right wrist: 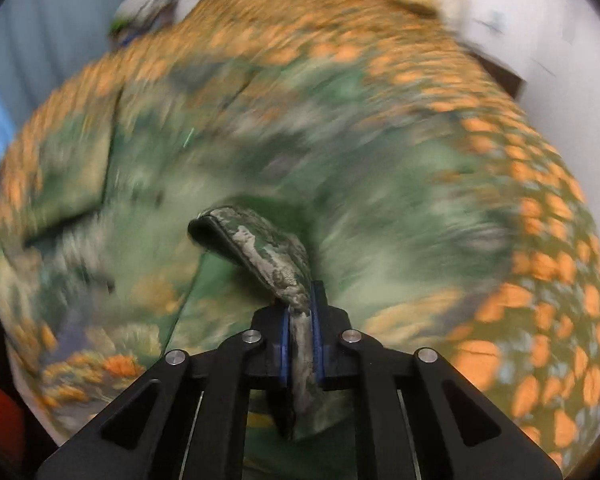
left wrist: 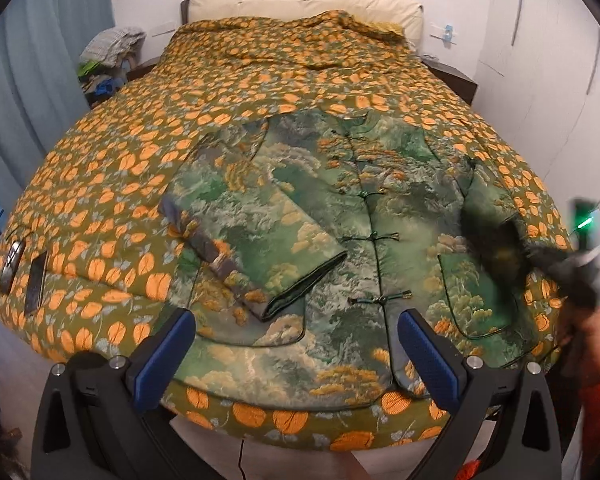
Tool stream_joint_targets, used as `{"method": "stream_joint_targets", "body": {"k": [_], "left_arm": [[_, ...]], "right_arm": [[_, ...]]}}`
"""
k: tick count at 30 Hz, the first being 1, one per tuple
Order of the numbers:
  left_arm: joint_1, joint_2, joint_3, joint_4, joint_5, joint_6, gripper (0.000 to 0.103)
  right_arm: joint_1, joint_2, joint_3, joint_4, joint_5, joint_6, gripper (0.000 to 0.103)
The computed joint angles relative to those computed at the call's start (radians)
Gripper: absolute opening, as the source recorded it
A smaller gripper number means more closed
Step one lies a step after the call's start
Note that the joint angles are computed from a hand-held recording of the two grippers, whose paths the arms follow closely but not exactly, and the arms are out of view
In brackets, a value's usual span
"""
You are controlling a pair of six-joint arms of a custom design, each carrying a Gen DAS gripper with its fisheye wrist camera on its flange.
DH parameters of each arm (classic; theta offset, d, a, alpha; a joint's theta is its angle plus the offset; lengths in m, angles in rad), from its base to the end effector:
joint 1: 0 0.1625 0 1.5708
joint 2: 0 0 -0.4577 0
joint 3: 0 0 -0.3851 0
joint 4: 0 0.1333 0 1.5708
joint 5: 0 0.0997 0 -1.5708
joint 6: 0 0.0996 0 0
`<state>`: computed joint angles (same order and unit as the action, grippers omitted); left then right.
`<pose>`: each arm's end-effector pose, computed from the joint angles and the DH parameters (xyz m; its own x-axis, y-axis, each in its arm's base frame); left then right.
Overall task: Fold large clothes
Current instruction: 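Grasp the jacket's side edge with the right tool, fold it over the body, release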
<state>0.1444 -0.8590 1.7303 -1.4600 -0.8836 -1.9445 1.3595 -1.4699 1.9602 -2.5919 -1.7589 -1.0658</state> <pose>-0.5044 -0.2719 0.0887 -0.6616 -0.3814 -0.6457 0.1819 0.7537 -0.6316 0.0028 -0.5338 0.4026 -0.6134 -0.5935 0.5211 -0.7357 0.6693 -0.1038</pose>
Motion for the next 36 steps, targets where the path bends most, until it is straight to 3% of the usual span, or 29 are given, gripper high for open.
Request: {"method": "stream_joint_targets", "body": {"k": [4,7,13,17,22,24,25,26,28,32,34,36], "left_arm": [[0.012,0.004,0.007,-0.033,0.023,0.048,0.103],[0.023,-0.007,0.031,-0.087,0.034,0.09,0.103],[0.035,-0.029,0.063,-0.138,0.054,0.151,0.103],[0.044,-0.045,0.086,-0.166,0.049,0.19,0.103],[0.051,-0.072,0.12,-0.195,0.048,0.24,0.103],[0.054,-0.086,0.136,-0.197,0.051,0.259,0.103],[0.057,-0.094,0.148,-0.206,0.056,0.281,0.103],[0.064,-0.104,0.168,-0.233,0.066,0.328,0.103],[0.089,-0.118,0.206,-0.302,0.069,0.459,0.103],[0.148,-0.104,0.248,-0.422,0.05,0.746,0.103],[0.184,-0.07,0.249,-0.464,0.038,0.877,0.103],[0.212,-0.035,0.248,-0.479,0.035,0.946,0.103]], "right_arm": [[-0.046,-0.047,-0.146,0.051,0.122,0.108,0.007],[-0.088,-0.04,-0.267,0.067,0.172,0.191,0.007],[-0.191,0.046,-0.459,0.04,0.158,0.362,0.007],[-0.257,0.134,-0.599,0.142,0.109,0.496,0.008],[-0.328,0.211,-0.695,0.223,0.095,0.669,0.016],[-0.347,0.222,-0.708,0.203,0.071,0.715,0.018],[-0.355,0.218,-0.703,0.183,0.059,0.732,0.025],[-0.358,0.21,-0.693,0.164,0.051,0.737,0.03],[-0.352,0.182,-0.659,0.117,0.026,0.717,0.058],[-0.316,0.072,-0.496,-0.024,0.058,0.572,0.066],[-0.303,0.005,-0.401,-0.065,0.108,0.498,0.072],[-0.288,-0.047,-0.318,-0.091,0.152,0.455,0.076]]}}
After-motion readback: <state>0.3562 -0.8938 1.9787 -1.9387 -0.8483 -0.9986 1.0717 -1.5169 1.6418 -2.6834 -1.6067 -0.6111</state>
